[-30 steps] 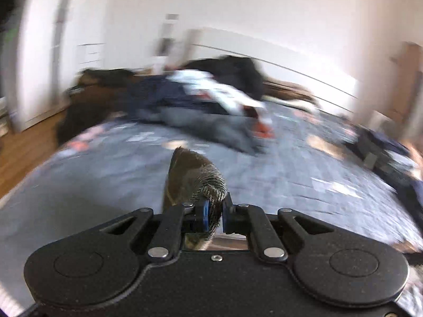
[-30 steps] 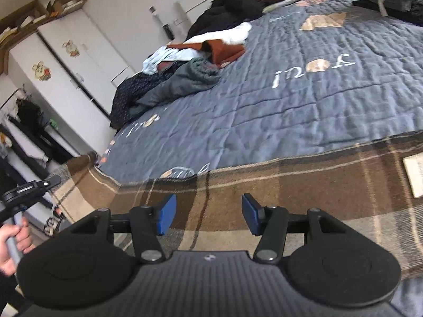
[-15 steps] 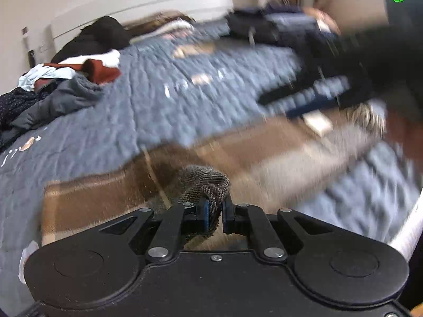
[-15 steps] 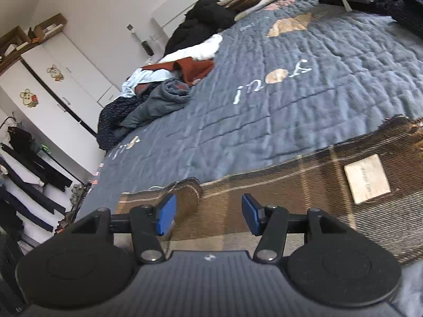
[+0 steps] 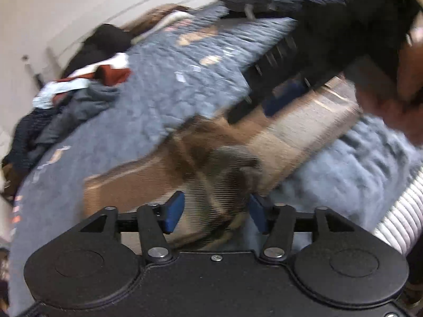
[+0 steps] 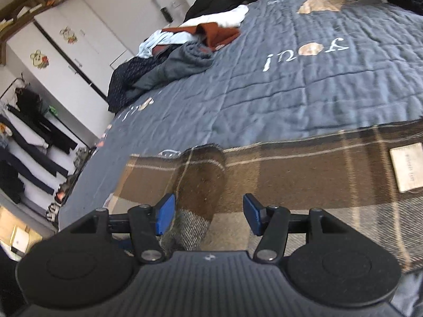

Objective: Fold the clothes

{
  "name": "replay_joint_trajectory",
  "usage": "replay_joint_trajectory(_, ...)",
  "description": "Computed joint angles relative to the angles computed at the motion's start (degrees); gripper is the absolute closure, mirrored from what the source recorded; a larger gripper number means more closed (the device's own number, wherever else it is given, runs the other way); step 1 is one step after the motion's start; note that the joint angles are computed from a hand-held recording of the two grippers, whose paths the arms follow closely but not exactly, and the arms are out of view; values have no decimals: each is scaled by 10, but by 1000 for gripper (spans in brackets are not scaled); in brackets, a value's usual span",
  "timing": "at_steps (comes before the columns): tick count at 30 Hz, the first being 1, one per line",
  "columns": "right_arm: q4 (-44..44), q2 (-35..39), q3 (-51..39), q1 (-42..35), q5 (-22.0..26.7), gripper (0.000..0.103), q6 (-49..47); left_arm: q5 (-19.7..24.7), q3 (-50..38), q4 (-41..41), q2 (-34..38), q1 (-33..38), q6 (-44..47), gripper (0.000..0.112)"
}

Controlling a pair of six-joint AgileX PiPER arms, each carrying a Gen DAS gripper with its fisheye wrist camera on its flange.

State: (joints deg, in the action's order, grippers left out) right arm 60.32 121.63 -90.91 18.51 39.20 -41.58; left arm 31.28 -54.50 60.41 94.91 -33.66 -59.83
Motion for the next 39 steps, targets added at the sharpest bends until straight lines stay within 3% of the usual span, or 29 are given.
replay_joint_trajectory(7,-19,15,-9,26,-6,46,2,118,-25,-51,-45,-18,-65,53)
replay_joint_trajectory(14,-19,17,-11,39,-15,45,-2,170,-14,-51,-91,-47,-91,48)
replay_joint_trajectory(25,-54,18,-25,26,12,45,11,118,22,-34,-128,7,-122,47)
replay_joint_trajectory(31,-74,8,-14,26,0,45,12,107,26,-35,-127,13,-121,47)
replay_joint_trajectory(39,-71,-61,67,45,-29,46,-142,119,32,-25,-111,6,-101,45)
